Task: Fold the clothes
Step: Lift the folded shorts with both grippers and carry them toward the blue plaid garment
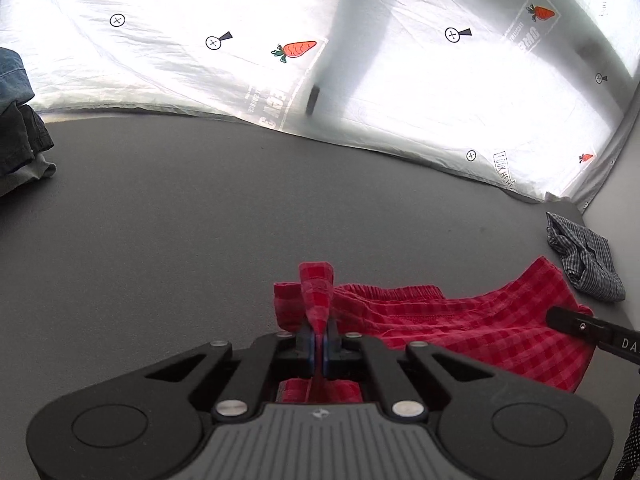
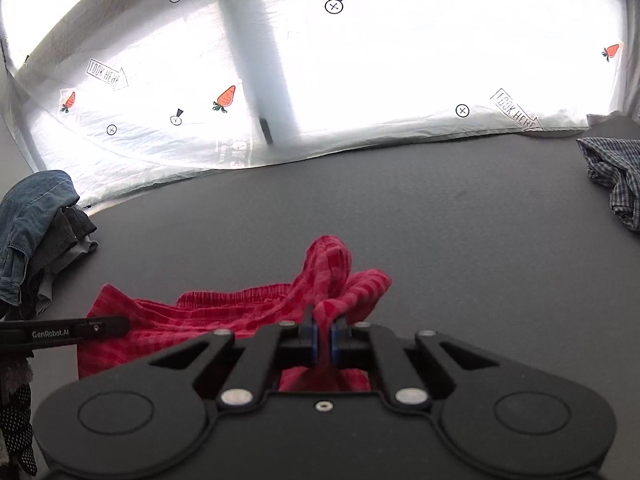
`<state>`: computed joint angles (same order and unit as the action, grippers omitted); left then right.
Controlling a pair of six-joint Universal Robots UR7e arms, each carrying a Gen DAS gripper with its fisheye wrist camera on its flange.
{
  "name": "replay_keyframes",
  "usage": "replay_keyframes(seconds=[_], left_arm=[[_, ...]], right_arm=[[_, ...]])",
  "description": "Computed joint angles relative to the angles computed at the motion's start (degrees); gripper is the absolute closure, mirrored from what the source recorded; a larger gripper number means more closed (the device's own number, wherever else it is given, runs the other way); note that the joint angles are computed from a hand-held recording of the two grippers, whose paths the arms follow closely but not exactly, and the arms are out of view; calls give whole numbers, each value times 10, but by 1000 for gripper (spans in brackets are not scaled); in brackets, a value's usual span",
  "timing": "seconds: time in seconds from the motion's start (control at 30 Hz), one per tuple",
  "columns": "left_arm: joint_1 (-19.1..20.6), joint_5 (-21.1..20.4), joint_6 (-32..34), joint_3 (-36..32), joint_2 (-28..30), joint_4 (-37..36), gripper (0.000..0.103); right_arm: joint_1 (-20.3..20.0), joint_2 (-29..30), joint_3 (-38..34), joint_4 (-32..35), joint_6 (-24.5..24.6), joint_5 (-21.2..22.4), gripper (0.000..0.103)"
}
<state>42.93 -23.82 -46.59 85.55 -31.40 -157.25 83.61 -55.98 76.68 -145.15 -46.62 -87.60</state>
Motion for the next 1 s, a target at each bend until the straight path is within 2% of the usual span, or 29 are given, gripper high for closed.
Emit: replay_keyframes(seconds=[0.03, 0.07, 0.1, 0.13, 0.17, 0.23, 0.27, 0.3, 0.33, 0.37, 0.4, 0.5, 0.6, 0.67, 0.73, 0.8, 0.83, 0.87, 0.9, 0.97, 1.0], left_arm=[[-3, 14, 13, 1, 2, -22, 96], [-1, 28, 11, -3, 6, -19, 90], [4, 34, 2, -9, 9, 4, 89], [13, 30, -16, -20, 12, 52, 86], [23, 17, -49, -29, 10, 112, 81], [39, -24, -95, -40, 5, 183, 79], [41, -41, -106, -33, -1, 182, 79], [42, -57, -112, -24, -8, 174, 74], [42, -68, -116, -13, -14, 161, 69], [39, -70, -115, 0, -19, 139, 54], [36, -72, -110, 10, -22, 118, 43], [38, -103, -83, 24, -24, 66, 40], [50, -149, -48, 8, -11, 44, 40], [56, -167, -30, -9, 2, 44, 40], [55, -162, -16, -25, 16, 48, 39], [56, -160, -11, -42, 26, 61, 39], [56, -159, -15, -47, 29, 61, 40], [57, -161, -18, -50, 32, 57, 47], [58, -168, -22, -53, 33, 52, 62], [60, -175, -39, -65, 39, 65, 83], [59, -171, -38, -75, 44, 77, 85]], right_arm=[[-1, 1, -5, 1, 10, 14, 97], [-3, 6, -10, -2, 19, 23, 96], [-4, 15, -18, -4, 27, 19, 95], [-3, 32, -35, 5, 34, -2, 93], [-2, 49, -54, 16, 42, -22, 86], [-3, 78, -93, 55, 59, -58, 78], [-3, 91, -112, 82, 67, -77, 73], [-4, 97, -122, 98, 68, -85, 70], [-6, 96, -122, 105, 65, -84, 57], [-8, 95, -122, 112, 62, -82, 50], [-11, 94, -125, 122, 60, -80, 49], [-17, 102, -150, 182, 61, -75, 38], [-20, 114, -179, 253, 57, -67, 37], [-20, 118, -184, 276, 40, -62, 31], [-14, 115, -167, 257, 9, -70, 31], [-10, 113, -157, 252, -4, -70, 47], [-9, 114, -156, 258, -7, -67, 48], [-8, 115, -157, 267, -14, -62, 50], [-6, 116, -156, 272, -22, -60, 56], [2, 114, -134, 240, -45, -85, 91], [6, 111, -118, 214, -61, -96, 92]])
